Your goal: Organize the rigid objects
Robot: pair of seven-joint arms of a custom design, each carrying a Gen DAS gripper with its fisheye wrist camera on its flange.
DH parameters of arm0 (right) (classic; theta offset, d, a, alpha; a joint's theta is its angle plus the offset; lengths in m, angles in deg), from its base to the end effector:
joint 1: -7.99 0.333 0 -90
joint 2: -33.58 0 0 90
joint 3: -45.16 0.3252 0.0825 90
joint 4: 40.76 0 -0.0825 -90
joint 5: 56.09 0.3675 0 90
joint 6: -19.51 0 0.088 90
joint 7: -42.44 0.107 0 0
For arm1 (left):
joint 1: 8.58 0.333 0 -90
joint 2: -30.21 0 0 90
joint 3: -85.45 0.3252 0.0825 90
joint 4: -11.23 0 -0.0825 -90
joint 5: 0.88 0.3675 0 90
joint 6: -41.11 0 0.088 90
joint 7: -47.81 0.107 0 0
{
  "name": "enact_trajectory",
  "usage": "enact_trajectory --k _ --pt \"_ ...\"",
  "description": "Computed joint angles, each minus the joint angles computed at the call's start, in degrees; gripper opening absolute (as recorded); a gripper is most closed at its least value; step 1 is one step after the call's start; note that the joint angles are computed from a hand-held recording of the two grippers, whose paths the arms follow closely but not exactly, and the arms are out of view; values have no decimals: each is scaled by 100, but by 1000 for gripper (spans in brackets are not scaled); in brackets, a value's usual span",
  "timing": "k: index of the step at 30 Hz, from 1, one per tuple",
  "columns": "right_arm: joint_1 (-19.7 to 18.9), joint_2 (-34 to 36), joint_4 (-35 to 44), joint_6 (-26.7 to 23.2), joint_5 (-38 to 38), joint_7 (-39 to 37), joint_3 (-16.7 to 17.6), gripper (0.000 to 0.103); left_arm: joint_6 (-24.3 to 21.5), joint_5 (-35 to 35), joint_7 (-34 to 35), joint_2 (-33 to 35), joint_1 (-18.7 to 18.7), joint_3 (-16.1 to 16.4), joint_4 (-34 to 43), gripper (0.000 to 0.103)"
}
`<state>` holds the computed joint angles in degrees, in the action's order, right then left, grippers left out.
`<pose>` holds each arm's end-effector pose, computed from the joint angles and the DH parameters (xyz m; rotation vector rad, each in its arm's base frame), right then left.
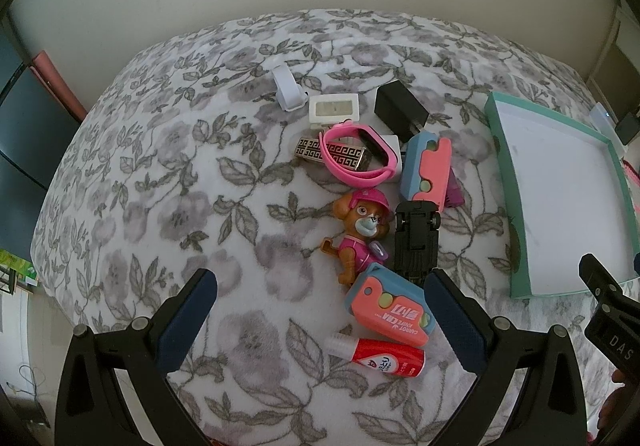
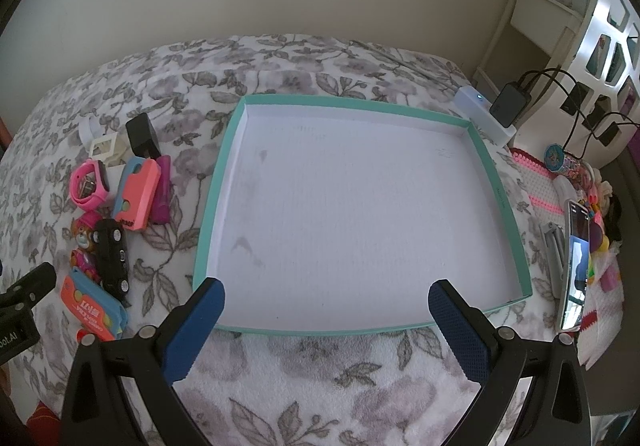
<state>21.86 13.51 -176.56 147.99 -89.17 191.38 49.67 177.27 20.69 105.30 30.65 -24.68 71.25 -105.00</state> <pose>0.4259 0.1274 0.5008 -1.6022 2.3998 -0.7922 0.4937 -0.2836 0.4956 -1.7500 2.1176 -0.3570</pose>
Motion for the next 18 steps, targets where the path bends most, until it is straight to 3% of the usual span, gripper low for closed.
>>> enact_trajectory --k 12,18 --pt "68 -39 -59 223 243 -121 -80 103 -24 -37 -37 -52 45 34 -120 103" --pt "255 103 -18 779 943 -523 -207 103 -489 -457 300 -10 106 70 65 103"
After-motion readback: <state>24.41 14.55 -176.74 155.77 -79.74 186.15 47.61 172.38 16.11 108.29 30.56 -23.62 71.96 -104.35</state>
